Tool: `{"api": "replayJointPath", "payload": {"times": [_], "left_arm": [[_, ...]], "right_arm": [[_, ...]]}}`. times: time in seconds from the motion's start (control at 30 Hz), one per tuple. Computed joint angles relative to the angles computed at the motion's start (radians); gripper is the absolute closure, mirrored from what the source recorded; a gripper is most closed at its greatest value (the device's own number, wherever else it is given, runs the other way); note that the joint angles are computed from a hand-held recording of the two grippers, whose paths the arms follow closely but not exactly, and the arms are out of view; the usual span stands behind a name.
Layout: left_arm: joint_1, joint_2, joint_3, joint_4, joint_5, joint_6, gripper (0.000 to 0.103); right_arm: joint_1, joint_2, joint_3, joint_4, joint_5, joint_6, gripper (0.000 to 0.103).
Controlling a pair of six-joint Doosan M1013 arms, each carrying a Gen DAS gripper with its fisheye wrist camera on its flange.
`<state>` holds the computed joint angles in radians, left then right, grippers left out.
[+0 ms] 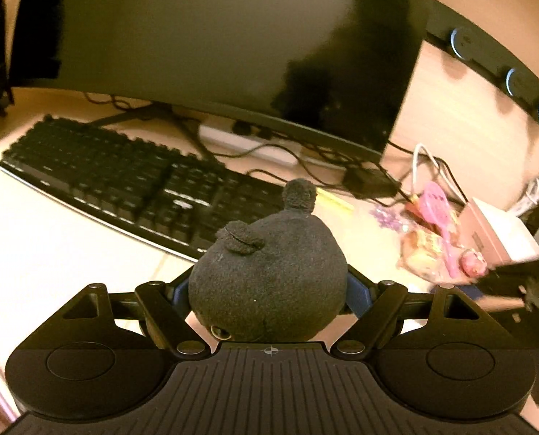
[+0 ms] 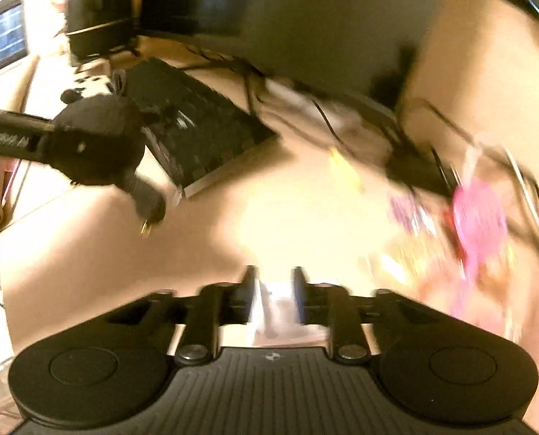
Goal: Organize objects
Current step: 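Grasp the black plush toy with the left tool while the right grasps the battery holder, then carry the plush toy into the pink box while the right tool drops the battery holder in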
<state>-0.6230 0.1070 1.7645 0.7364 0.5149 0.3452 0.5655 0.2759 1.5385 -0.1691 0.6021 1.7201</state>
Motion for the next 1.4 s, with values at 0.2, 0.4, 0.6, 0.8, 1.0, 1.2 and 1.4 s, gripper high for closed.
{"api": "replayJointPath", "payload": {"times": [0.2, 0.4, 0.6, 0.8, 1.0, 1.2, 1.4], "left_arm": [[-0.022, 0.013, -0.022, -0.019, 0.029, 0.034, 0.018], [-0.033, 0.013, -0.025, -0.033, 0.023, 0.032, 0.018], [-0.042, 0.031, -0.052, -0.088, 0.03, 0.1, 0.018], [-0.049, 0.041, -0.083, -0.161, 0.023, 0.229, 0.018], [-0.058, 0.079, -0.139, -0.483, -0.02, 0.593, 0.018], [-0.087, 0.162, -0.27, -0.766, -0.047, 0.93, 0.018], [-0.111, 0.313, -0.517, -0.814, -0.074, 1.032, 0.018]], "right_arm": [[0.043, -0.022, 0.048, -0.216, 0.058, 0.454, 0.021], [0.063, -0.025, 0.056, -0.28, 0.14, 0.686, 0.012], [0.05, 0.032, 0.013, -0.33, 0.179, 0.746, 0.029], [0.034, -0.002, 0.039, -0.261, 0.133, 0.602, 0.056], [0.013, -0.131, 0.15, -0.376, 0.131, 0.639, 0.056], [-0.036, -0.254, 0.257, -0.512, 0.191, 0.789, 0.056], [-0.082, -0.334, 0.327, -0.566, 0.209, 0.899, 0.056]]}}
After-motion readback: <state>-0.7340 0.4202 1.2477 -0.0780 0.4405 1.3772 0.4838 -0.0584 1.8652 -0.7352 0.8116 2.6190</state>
